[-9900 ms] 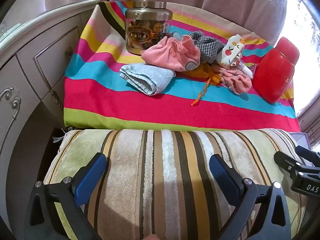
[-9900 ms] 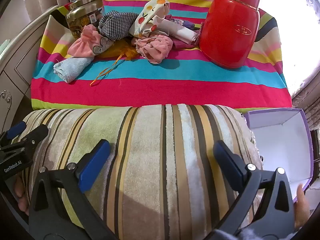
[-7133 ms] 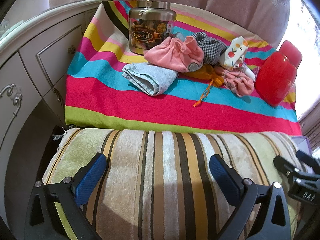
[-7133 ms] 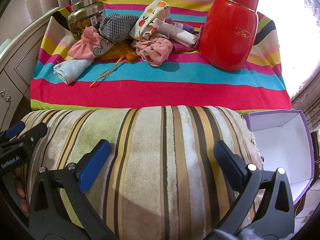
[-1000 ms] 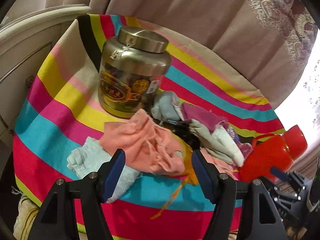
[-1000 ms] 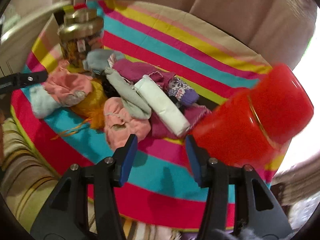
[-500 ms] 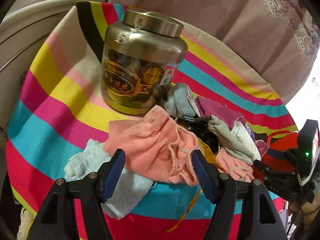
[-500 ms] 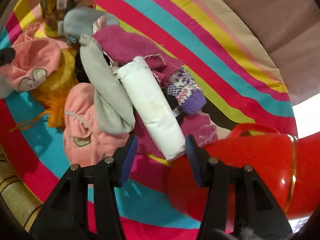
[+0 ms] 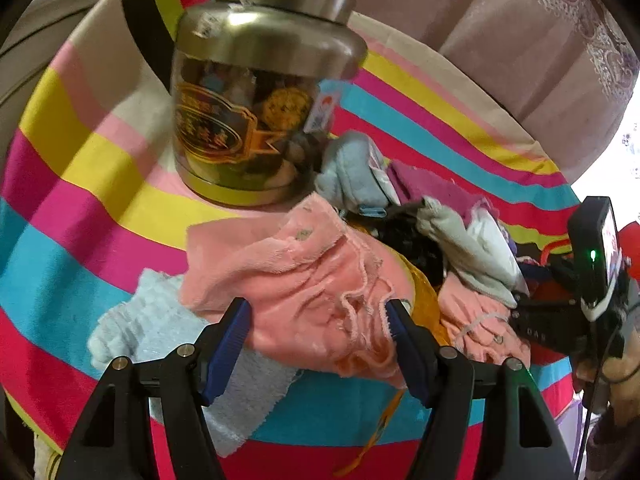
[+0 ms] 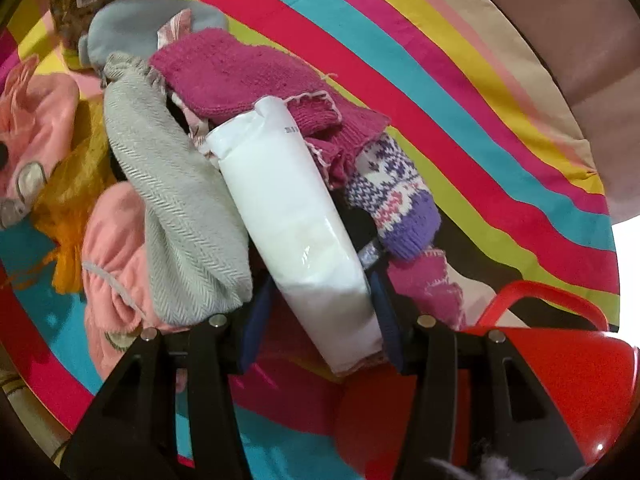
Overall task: Organize soft objects
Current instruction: 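Grasp the white rolled pad with right tool while left grasps pink towel, then carry pad and pink towel to the box and release both inside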
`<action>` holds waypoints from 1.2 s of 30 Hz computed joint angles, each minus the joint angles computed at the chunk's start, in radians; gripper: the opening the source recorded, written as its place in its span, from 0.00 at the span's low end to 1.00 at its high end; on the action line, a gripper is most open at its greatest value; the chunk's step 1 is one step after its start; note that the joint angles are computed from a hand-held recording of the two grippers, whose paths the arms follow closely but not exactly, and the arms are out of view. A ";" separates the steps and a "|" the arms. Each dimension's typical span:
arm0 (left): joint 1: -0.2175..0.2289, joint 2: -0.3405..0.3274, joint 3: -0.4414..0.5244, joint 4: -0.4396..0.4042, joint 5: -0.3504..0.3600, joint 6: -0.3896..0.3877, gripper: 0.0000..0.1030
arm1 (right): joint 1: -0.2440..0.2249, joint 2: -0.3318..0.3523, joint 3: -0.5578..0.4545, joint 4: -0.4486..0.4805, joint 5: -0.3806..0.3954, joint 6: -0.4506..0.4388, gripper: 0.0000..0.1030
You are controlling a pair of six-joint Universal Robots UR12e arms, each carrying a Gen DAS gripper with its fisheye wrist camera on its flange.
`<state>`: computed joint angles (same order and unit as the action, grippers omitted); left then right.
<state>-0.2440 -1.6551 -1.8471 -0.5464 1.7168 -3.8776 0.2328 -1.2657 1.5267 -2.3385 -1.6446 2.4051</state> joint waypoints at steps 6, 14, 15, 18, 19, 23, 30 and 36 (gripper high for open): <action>-0.002 -0.007 -0.001 0.014 -0.030 0.014 0.18 | -0.030 -0.010 -0.004 0.032 0.100 0.042 0.50; -0.006 -0.001 -0.012 0.069 -0.018 0.006 0.11 | -0.067 -0.056 0.019 0.068 0.227 0.093 0.47; -0.005 0.001 -0.015 0.077 -0.018 0.006 0.11 | -0.073 -0.065 0.026 0.072 0.242 0.097 0.47; -0.007 0.004 -0.021 0.100 -0.008 0.007 0.09 | -0.084 -0.091 0.049 0.086 0.283 0.117 0.44; -0.009 0.007 -0.023 0.105 -0.004 0.007 0.09 | -0.091 -0.102 0.059 0.090 0.300 0.125 0.44; -0.016 0.014 -0.030 0.132 0.016 0.021 0.09 | -0.097 -0.155 0.112 0.081 0.330 0.162 0.42; -0.024 0.023 -0.040 0.182 0.036 0.035 0.08 | -0.130 -0.199 0.162 0.050 0.397 0.220 0.38; -0.037 0.036 -0.053 0.235 0.057 0.048 0.07 | -0.150 -0.237 0.201 0.019 0.439 0.253 0.38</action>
<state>-0.2815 -1.6188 -1.8999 -0.3111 1.7740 -3.8296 0.0833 -1.5029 1.7281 -2.3193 -1.2058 2.6579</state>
